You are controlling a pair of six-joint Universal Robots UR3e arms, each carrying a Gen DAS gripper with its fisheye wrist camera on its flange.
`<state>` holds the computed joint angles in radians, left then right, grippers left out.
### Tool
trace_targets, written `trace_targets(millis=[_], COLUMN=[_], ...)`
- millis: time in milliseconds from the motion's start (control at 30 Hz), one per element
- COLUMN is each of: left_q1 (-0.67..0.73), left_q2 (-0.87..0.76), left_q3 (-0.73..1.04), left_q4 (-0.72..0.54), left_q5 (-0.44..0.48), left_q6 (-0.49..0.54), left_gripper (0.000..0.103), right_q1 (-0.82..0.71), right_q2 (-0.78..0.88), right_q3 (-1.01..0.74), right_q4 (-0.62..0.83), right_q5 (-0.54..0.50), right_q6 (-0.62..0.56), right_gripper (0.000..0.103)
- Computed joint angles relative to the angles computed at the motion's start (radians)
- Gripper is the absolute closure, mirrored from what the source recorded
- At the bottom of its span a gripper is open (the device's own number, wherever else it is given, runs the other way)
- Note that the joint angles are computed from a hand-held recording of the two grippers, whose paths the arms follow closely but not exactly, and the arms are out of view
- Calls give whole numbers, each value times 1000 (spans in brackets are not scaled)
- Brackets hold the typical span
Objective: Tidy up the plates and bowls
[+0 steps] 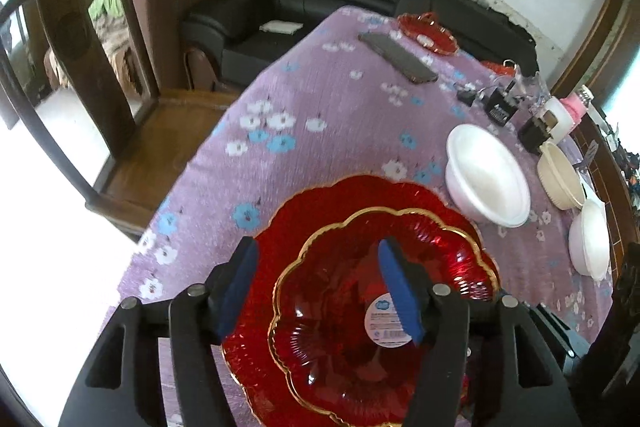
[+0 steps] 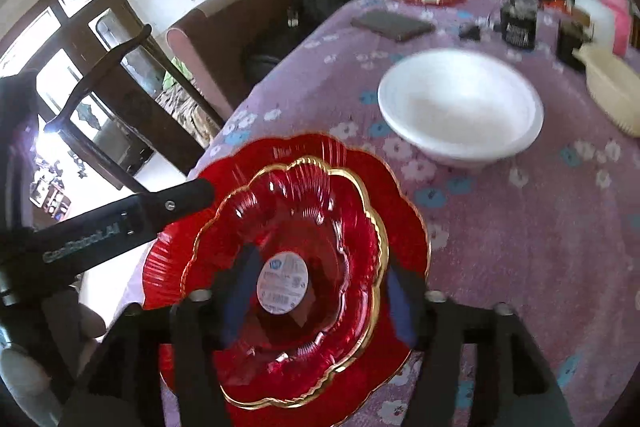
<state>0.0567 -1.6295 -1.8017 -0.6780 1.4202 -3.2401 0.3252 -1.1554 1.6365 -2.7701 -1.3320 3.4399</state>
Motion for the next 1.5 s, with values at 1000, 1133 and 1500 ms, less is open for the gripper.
trace_targets(millis=[1000, 1133, 1500], left_q1=[-609, -680, -784], left_q2=[199, 147, 44], left_q3=[-207, -176, -121], left_q4=[345, 330, 281], left_q5=[588, 645, 757], left_q6=[-230, -277, -303], left_gripper=[23, 23, 23], right_q1=[-340, -434, -531], right_q2=[-776, -882, -1005], right_q3=[786, 849, 956], right_q4=[-267, -195, -134], right_q5=[-93, -19, 79], right_q6=[-160, -185, -165], right_gripper=[15, 15, 15])
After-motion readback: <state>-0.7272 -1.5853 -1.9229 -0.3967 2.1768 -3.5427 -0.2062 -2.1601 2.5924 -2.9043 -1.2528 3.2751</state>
